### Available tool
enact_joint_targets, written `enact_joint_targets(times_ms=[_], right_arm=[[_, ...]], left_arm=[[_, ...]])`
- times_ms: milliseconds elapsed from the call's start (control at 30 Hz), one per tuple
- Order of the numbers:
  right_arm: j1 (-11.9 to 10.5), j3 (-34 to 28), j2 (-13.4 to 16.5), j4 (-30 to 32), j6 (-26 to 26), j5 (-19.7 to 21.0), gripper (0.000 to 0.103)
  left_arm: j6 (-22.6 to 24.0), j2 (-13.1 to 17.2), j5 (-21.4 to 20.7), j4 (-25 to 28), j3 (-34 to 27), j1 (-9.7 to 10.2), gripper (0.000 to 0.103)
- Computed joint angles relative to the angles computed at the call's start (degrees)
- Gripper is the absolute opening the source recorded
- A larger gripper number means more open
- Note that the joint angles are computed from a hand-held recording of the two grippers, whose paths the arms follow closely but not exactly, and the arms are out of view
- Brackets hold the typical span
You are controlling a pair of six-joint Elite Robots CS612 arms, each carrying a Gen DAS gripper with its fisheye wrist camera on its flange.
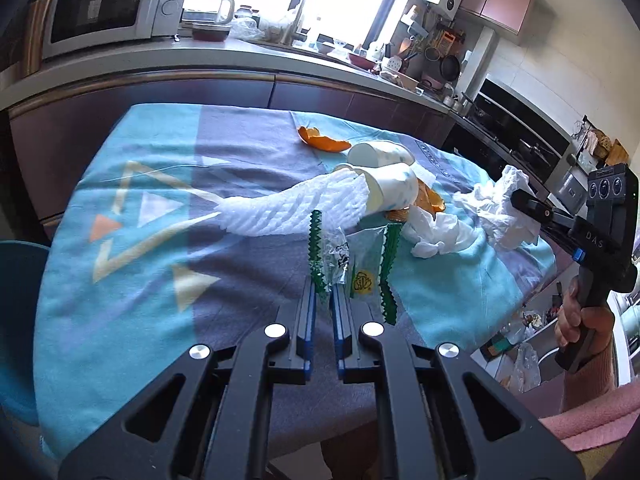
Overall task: Collect trash
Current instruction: 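Carry the packet and tissues to the teal bin and release both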
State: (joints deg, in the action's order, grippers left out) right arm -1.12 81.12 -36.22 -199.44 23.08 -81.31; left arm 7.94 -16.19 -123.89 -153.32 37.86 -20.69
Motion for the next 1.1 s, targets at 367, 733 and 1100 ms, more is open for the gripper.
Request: enact_joint_targets(times_ms=[367,733,1100], right_arm=[[2.2,-11.5,4.7,7.4,-4.9,12.2,0.003],[4.0,-21.9,8.7,14.2,-10.9,20.1,0.003],[5.9,-39.0,16.8,28.9,-16.5,28.4,0.003]], left_arm=[[0.7,-3.4,-0.6,-7.5,7.6,2.19,0.008],[-9.1,-4.3,0.3,-16.0,10.8,5.54,0.009],[-15.6,-4.1,14.0,-16.8,10.7,7.43,0.009]])
